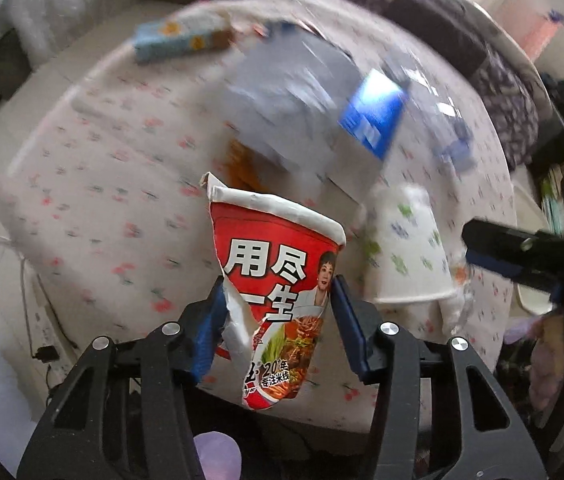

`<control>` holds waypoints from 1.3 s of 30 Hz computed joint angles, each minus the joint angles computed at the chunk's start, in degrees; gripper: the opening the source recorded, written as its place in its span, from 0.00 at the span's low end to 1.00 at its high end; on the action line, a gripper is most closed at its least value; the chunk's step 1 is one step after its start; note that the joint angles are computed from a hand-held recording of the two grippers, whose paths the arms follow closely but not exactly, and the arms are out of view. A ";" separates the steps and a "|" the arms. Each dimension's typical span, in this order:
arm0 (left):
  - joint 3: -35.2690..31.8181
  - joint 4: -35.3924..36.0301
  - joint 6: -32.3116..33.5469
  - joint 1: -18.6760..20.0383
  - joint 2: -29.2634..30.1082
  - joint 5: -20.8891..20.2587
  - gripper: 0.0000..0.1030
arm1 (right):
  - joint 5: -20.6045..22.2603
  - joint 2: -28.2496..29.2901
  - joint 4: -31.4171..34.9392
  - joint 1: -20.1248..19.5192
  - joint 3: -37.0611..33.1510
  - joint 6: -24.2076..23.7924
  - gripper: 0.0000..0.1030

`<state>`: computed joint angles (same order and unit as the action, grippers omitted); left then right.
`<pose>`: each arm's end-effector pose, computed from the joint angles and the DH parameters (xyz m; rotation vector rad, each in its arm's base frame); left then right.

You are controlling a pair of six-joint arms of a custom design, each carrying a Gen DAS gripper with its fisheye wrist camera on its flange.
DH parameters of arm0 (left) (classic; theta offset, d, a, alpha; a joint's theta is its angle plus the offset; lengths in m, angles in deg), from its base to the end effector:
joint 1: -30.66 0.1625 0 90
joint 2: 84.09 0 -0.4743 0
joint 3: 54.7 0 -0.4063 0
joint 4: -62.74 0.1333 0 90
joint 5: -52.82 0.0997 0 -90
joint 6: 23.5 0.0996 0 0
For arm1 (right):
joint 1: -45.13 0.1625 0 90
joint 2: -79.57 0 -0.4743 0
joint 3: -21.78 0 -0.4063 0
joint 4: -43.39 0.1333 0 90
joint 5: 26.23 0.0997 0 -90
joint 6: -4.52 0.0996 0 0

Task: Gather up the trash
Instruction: 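Grasp the red noodle cup with the left tool while the right tool grasps the white paper cup, then carry the white paper cup to the white bin and open the right tool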

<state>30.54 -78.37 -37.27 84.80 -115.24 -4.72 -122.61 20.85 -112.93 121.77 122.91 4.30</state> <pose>-0.2818 -0.7087 -0.0103 0.5163 2.5426 -0.2557 -0.0376 -0.6874 0.2438 -0.3689 -2.9010 0.5955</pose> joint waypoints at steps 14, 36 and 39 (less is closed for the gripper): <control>-3.15 -5.64 -1.37 -0.06 2.16 2.43 0.48 | -6.34 7.71 1.19 4.37 -5.76 -6.41 0.63; -3.20 -20.84 3.97 -3.42 4.67 2.72 0.48 | -3.97 -0.51 -27.27 5.01 3.22 -17.40 0.56; -4.29 -20.90 4.54 -3.93 5.72 1.76 0.48 | -4.66 -3.13 -31.94 4.13 6.55 -18.43 0.56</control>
